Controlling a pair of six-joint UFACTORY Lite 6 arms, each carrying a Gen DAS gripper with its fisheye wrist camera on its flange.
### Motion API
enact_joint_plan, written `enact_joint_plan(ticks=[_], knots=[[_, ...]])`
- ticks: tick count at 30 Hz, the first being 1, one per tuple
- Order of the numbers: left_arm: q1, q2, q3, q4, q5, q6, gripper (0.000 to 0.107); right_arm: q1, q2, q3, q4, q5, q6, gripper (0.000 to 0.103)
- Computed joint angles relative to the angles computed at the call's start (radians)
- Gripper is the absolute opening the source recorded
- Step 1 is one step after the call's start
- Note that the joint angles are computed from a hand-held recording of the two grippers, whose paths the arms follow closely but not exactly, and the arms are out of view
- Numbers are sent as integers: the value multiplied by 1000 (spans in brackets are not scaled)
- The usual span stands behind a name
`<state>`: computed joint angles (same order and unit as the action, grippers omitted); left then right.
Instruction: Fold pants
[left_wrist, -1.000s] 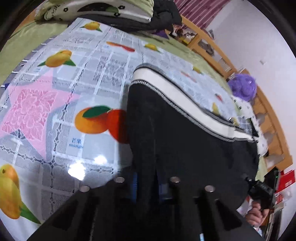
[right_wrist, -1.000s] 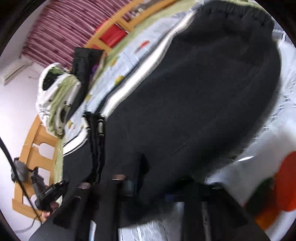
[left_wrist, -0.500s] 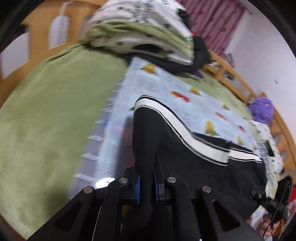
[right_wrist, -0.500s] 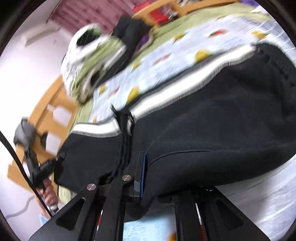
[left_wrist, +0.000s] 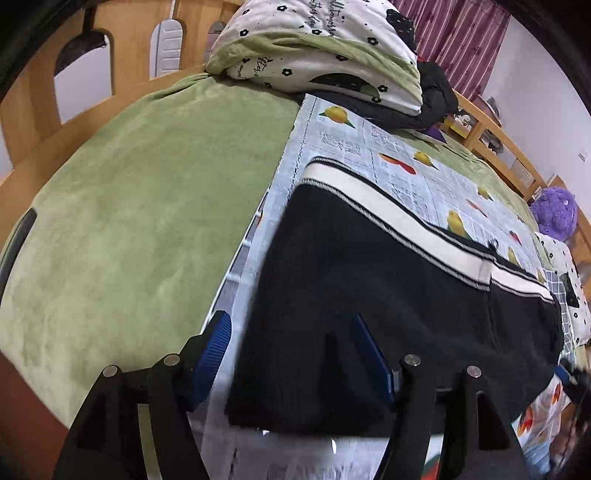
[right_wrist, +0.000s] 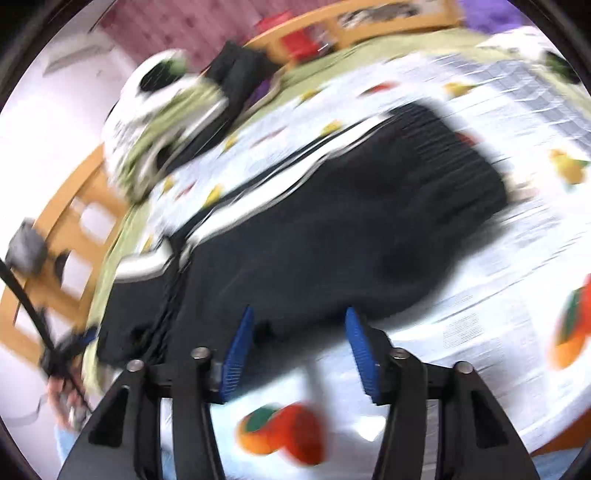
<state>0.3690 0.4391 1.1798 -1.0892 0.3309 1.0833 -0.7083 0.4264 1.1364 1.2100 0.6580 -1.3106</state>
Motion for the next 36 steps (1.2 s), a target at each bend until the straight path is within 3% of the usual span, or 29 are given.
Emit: enact_joint_plan(ticks=[5,8,11,13,15,17,19,24,29,30,31,34,36], knots=[[70,-138,-183,-136,67,137,66,-56,279,337,-104,114,234,55],[122,-193,-279,-204,161,206,66,-4,403,503,-196,97,381,58],[134,-193,-333,-295,195,282,66,45,403,526,-223,24,397,58],[126,-163,-329,-329,186,283,66,46,371,502,-195,-24,324,9],[136,-106,-301,-350,216,254,66,-12,358,521,-73,47,215,2],[145,-77,-299,-413,241,281,66,-39,396,577,-92,98,264,3],[148,-48,-297,-505,261,341,66,-11,430,597,-187,60,326,3],[126,23,-231,-589,274,340,66,1,310,396,-126,-23,130,10],[46,45,-159,-545,144,179,64,-21,207,267,-50,-28,-10,18],[26,33,-154,-532,102,146,61,-24,201,263,-45,-23,-12,18],[6,17,-155,-531,48,121,47,-29,192,254,-40,-10,-16,18],[-42,-26,-158,-583,-55,173,20,-22,179,245,-47,9,-30,18],[-95,-92,-182,-678,-139,294,16,-7,147,199,-25,-25,-88,24]])
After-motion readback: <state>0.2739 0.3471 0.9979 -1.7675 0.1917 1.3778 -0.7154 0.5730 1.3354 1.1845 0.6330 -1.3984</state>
